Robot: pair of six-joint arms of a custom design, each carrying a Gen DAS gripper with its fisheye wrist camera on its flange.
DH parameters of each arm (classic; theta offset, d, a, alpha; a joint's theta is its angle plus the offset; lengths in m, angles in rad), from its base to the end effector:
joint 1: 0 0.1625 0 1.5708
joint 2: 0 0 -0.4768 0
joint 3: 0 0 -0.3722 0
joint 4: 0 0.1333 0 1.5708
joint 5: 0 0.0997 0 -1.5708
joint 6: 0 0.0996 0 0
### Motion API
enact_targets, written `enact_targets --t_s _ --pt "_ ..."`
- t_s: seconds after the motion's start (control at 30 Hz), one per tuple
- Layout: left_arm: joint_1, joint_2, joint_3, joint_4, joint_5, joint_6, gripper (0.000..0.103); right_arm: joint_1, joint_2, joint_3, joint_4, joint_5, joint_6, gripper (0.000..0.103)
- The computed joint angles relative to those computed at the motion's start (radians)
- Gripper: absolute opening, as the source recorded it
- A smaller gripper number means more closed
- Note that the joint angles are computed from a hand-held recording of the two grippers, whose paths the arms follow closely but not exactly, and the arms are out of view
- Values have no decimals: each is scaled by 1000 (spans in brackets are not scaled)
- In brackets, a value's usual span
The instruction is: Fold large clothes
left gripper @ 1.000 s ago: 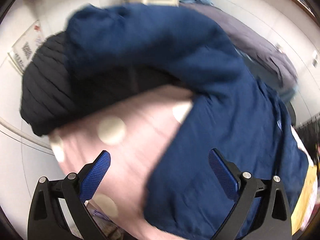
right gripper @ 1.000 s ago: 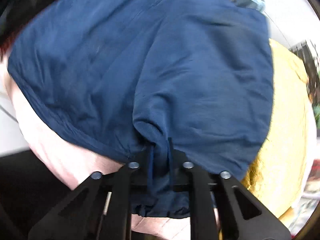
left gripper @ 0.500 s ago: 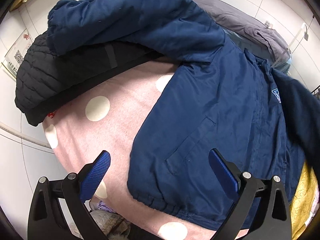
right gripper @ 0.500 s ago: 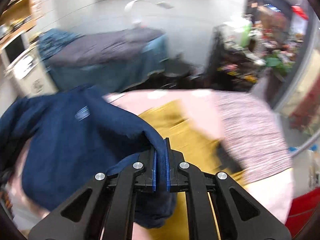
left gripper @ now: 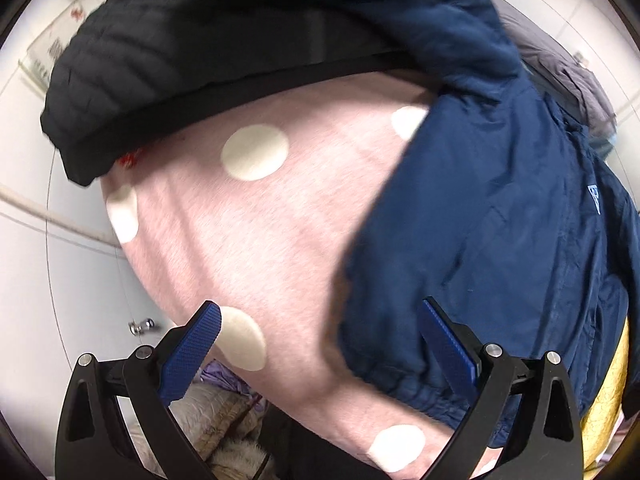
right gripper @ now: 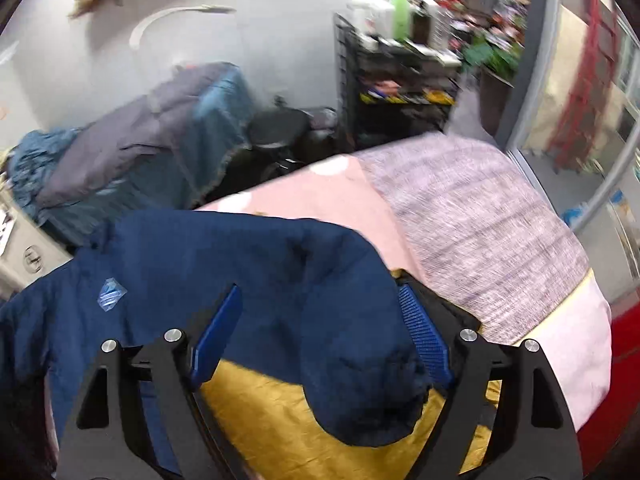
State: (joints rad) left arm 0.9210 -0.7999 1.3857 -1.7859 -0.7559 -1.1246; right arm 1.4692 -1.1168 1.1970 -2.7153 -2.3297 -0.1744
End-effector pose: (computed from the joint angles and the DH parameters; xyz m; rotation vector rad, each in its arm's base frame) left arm -0.2661 -0.6902 0.1989 -0.3612 2.2866 -0.4989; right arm -0.0057 -0.6947 0.6133 -0.4050 -2.0591 1.0794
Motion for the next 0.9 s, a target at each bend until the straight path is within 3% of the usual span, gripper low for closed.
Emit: enact_targets --t_s 0.07,0.17,0.3,0.37,0.5,0.6,0.77,0.83,0.9 --pt "14 -14 23 -45 -13 19 96 12 -28 71 21 98 -36 84" --pt "43 -26 41 -137 -64 94 96 6 -59 156 166 242 -35 84" --pt "75 -17 40 -223 -135 201 96 -26 -73 264 284 349 63 84" --pt "90 -4 35 -236 -153 250 96 -39 -68 298 318 347 85 84" --pt "106 19 43 -279 -159 347 97 -71 -47 352 342 263 117 84" --pt "121 31 46 -311 -188 373 96 -99 -37 362 390 291 182 84" --pt "143 58 32 -341 -257 341 96 -108 -6 361 415 313 204 82" --pt "146 70 22 -335 -287 324 88 -105 -4 360 423 332 223 72" --pt "143 76 16 -344 -313 360 66 -101 1 358 419 319 207 63"
